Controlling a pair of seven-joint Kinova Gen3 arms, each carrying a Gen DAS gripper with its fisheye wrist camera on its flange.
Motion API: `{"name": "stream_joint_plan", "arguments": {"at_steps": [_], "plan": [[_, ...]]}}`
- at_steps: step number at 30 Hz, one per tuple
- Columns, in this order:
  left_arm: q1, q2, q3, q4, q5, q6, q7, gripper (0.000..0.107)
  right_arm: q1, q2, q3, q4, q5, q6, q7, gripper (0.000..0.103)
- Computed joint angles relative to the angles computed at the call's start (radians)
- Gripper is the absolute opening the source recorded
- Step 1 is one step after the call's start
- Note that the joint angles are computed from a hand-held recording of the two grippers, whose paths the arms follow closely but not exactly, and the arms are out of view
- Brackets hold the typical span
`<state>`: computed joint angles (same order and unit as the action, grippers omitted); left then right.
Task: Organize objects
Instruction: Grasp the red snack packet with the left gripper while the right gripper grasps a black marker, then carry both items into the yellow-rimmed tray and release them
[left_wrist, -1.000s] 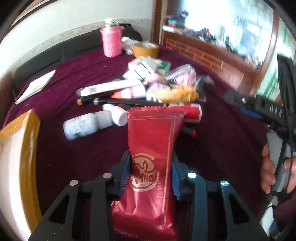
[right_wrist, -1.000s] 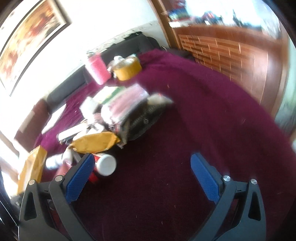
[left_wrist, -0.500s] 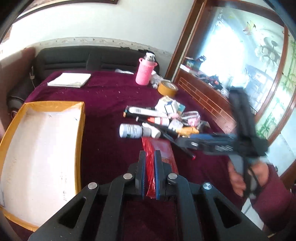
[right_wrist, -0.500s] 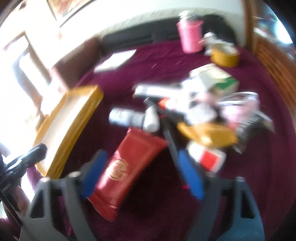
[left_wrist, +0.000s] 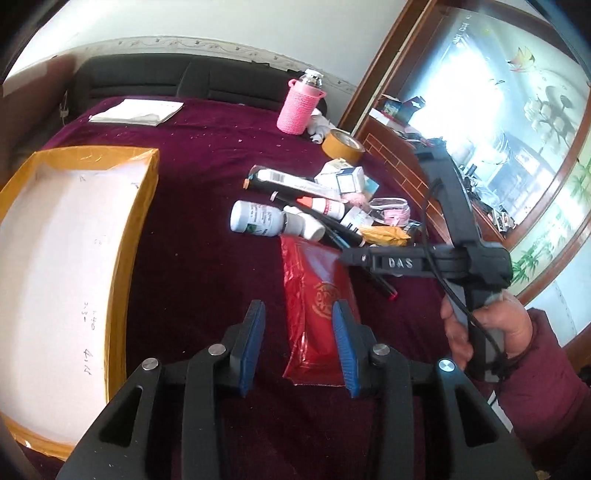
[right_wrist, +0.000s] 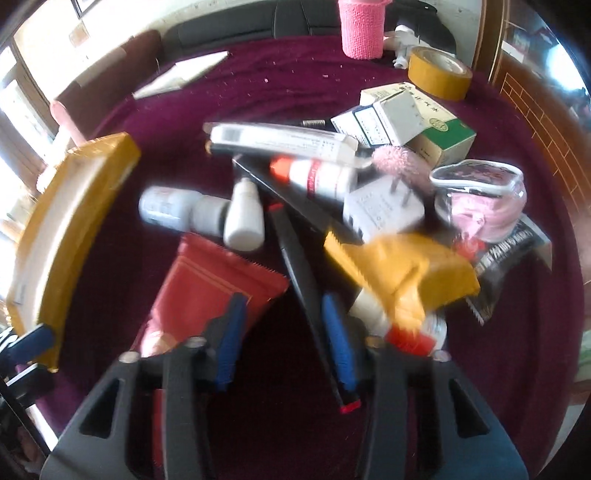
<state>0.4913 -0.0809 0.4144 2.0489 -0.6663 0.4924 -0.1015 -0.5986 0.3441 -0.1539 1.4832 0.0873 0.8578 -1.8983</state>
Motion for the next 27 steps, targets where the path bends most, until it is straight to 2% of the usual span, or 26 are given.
{"name": "stream_joint_plan", "arguments": {"at_steps": [1, 3, 6, 8, 10, 12, 13, 14, 16, 18, 22, 24, 25, 26, 27], "plan": [[0.003, 0.001, -0.006, 0.001, 0.013, -0.004, -0.014, 0.033, -0.018, 0.013, 0.013, -0.018, 0.029, 0.013, -0.019, 0.024], [0.014, 0.005, -0.021, -0.008, 0.047, 0.003, -0.046, 0.033, -0.046, 0.046, 0.034, -0.056, 0.058, 0.046, -0.051, 0.016], [0.05, 0.026, -0.057, -0.033, 0.073, 0.01, -0.077, 0.035, -0.091, 0.079, 0.048, -0.086, 0.13, 0.063, -0.096, 0.017], [0.138, 0.058, -0.132, -0.062, 0.054, 0.033, -0.055, 0.049, -0.148, 0.08, 0.097, -0.076, 0.164, 0.049, -0.118, 0.017], [0.177, 0.087, -0.171, -0.087, 0.057, 0.038, -0.051, 0.057, -0.158, 0.071, 0.123, -0.065, 0.133, 0.04, -0.108, 0.014], [0.177, 0.124, -0.188, -0.114, 0.103, 0.025, -0.099, 0.059, -0.1, 0.034, 0.094, -0.016, 0.056, 0.003, -0.078, 0.012], [0.157, 0.141, -0.175, -0.13, 0.134, 0.025, -0.14, 0.061, -0.08, 0.016, 0.09, 0.007, 0.017, -0.015, -0.063, 0.012], [0.139, 0.171, -0.161, -0.155, 0.162, 0.041, -0.18, 0.062, -0.059, -0.005, 0.084, 0.037, -0.019, -0.039, -0.051, 0.012], [0.152, 0.244, -0.175, -0.231, 0.215, 0.112, -0.252, 0.062, 0.026, -0.067, 0.026, 0.126, -0.1, -0.11, -0.023, 0.012], [0.232, 0.313, -0.236, -0.314, 0.215, 0.193, -0.285, 0.069, 0.107, -0.118, -0.023, 0.201, -0.181, -0.165, 0.032, 0.012], [0.417, 0.461, -0.315, -0.469, 0.076, 0.356, -0.363, 0.085, 0.254, -0.224, -0.104, 0.337, -0.344, -0.259, 0.168, 0.012], [0.453, 0.482, -0.322, -0.511, 0.039, 0.396, -0.339, 0.074, 0.26, -0.25, -0.087, 0.361, -0.4, -0.273, 0.213, 0.012], [0.444, 0.478, -0.311, -0.514, 0.041, 0.392, -0.337, 0.054, 0.253, -0.262, -0.065, 0.376, -0.437, -0.282, 0.243, 0.012], [0.418, 0.468, -0.281, -0.5, 0.027, 0.371, -0.332, 0.046, 0.248, -0.267, -0.047, 0.385, -0.471, -0.285, 0.269, 0.012], [0.389, 0.453, -0.254, -0.483, 0.029, 0.355, -0.31, 0.045, 0.252, -0.27, -0.043, 0.389, -0.491, -0.283, 0.282, 0.012]]}}
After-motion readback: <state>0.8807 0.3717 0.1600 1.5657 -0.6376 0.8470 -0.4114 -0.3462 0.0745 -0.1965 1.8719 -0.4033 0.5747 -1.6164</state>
